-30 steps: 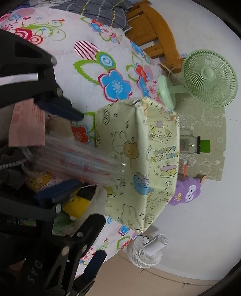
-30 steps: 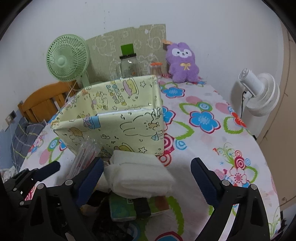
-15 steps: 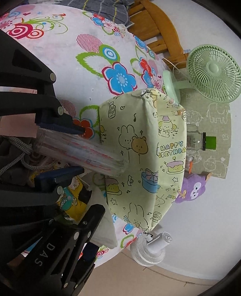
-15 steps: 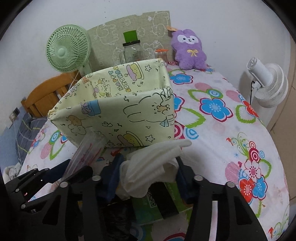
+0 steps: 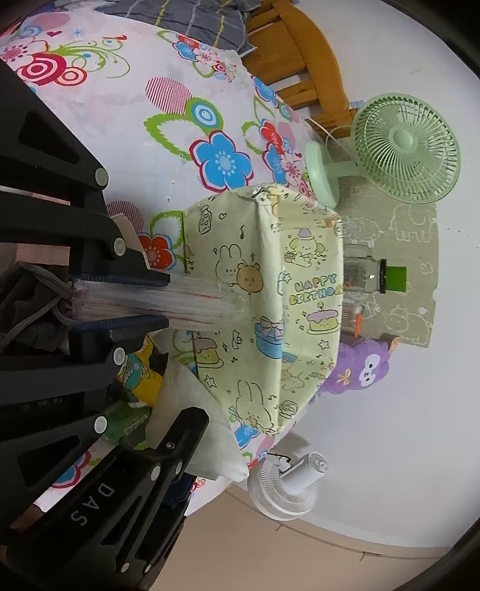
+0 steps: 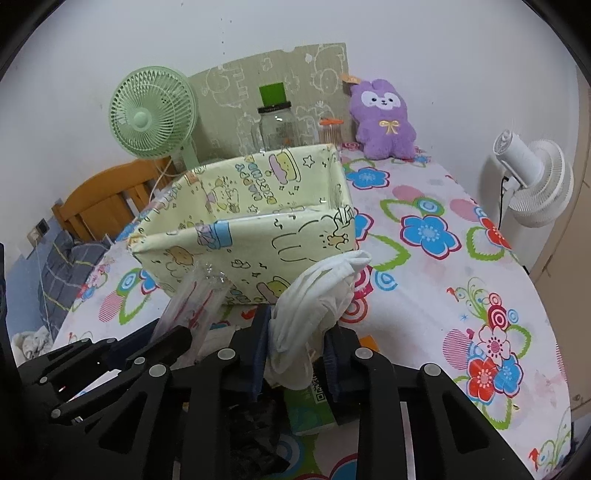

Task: Organize soft objects
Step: 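Grasp the clear straw bundle with the left tool while the right tool grasps the white cloth, then lift the straw bundle and white cloth and carry both over the yellow basket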

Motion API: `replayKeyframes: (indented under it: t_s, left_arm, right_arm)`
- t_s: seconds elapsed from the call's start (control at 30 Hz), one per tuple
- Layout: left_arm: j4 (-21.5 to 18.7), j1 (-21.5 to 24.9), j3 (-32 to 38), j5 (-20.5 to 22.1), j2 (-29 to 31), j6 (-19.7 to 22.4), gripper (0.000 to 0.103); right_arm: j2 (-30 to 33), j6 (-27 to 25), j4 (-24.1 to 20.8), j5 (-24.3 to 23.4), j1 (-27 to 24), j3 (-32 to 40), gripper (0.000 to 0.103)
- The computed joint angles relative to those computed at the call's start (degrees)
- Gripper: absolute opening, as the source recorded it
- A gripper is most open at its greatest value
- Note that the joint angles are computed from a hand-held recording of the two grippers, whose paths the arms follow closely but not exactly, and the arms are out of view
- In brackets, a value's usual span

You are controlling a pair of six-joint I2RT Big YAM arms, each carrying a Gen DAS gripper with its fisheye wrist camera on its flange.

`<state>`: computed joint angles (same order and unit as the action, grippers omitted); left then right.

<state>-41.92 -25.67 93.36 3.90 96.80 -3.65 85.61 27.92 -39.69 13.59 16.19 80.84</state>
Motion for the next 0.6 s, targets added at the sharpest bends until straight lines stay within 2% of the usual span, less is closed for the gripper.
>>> replayKeyframes:
  t_s: [0.6]
  left_arm:
    - [1.7,-0.6,-1.7,-1.3,-6.4,-0.4,0.013]
  right_arm:
    - [-5.3,-2.2,0.7,4.4,2.3,0.7,0.028]
